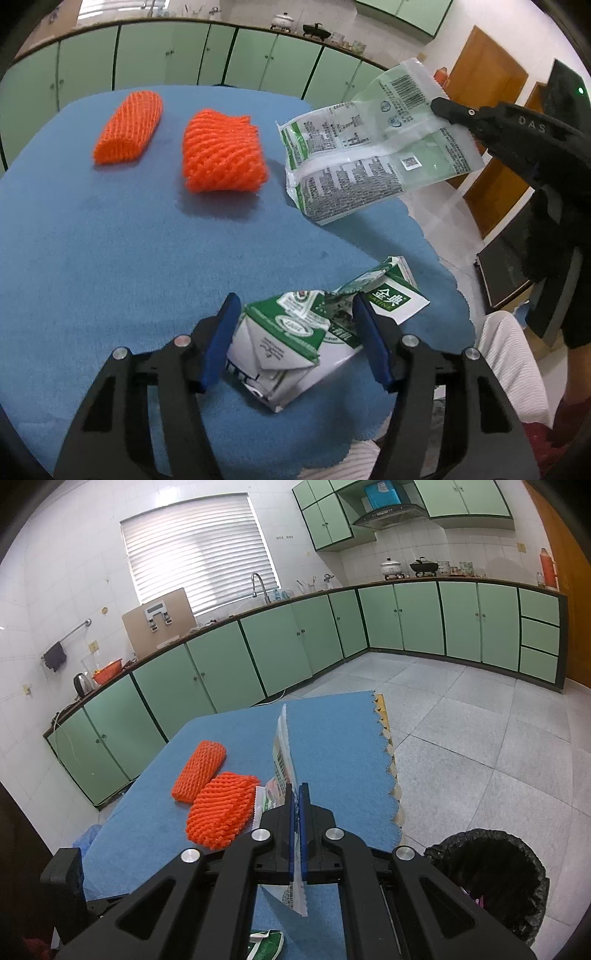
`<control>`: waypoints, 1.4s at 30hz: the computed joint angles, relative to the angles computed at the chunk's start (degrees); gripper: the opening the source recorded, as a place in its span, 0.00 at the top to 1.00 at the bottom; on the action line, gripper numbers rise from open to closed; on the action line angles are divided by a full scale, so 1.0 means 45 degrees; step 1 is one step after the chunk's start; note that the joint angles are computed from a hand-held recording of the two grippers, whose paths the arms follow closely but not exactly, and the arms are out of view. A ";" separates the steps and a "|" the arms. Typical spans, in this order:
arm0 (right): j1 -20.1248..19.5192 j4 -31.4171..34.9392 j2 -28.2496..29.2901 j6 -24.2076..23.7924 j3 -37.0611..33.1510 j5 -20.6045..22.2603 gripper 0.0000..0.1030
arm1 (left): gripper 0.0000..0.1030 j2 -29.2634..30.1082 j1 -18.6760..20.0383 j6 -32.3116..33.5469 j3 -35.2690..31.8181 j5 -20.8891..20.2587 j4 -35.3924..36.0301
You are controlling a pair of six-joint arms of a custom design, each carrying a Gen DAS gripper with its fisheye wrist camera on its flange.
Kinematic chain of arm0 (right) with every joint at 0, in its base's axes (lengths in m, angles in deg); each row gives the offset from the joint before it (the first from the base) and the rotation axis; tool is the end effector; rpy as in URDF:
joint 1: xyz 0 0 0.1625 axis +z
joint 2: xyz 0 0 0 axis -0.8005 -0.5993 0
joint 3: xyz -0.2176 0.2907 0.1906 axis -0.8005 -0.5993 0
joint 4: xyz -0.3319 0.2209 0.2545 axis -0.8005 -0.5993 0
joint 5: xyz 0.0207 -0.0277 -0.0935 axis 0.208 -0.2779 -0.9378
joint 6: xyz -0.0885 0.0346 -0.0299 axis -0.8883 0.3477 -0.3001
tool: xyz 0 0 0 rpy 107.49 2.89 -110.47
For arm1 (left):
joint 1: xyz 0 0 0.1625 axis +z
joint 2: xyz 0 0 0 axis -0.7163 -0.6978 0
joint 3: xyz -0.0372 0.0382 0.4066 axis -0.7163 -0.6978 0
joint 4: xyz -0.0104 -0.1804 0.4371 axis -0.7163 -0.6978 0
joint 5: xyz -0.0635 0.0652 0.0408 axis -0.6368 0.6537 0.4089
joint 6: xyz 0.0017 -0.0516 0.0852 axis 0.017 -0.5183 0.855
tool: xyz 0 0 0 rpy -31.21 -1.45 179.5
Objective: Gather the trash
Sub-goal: 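Carry the milk carton and clear wrapper over the black bin with both grippers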
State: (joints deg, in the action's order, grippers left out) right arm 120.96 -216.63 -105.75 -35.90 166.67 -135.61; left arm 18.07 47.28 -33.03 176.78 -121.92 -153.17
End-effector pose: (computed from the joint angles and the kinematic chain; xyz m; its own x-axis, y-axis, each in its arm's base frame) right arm 0.0470 -0.3020 0.2588 -0.8279 -0.3611 0.4292 -0.5598 0.5780 -0.5937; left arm -0.2487 -0.2009 -0.0265 -0.8696 0.1982 -0.4522 0.4227 0.7721 -0.4746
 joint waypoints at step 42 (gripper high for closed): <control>-0.4686 0.5718 -0.8049 -0.1619 -0.0503 0.4241 0.98 | 0.65 -0.0434 -0.0099 0.2584 -0.2261 0.4104 0.1530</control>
State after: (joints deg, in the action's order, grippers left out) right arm 99.87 -190.90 -141.97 -43.19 164.40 -116.53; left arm 16.11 46.83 -21.40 166.60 -103.46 -146.28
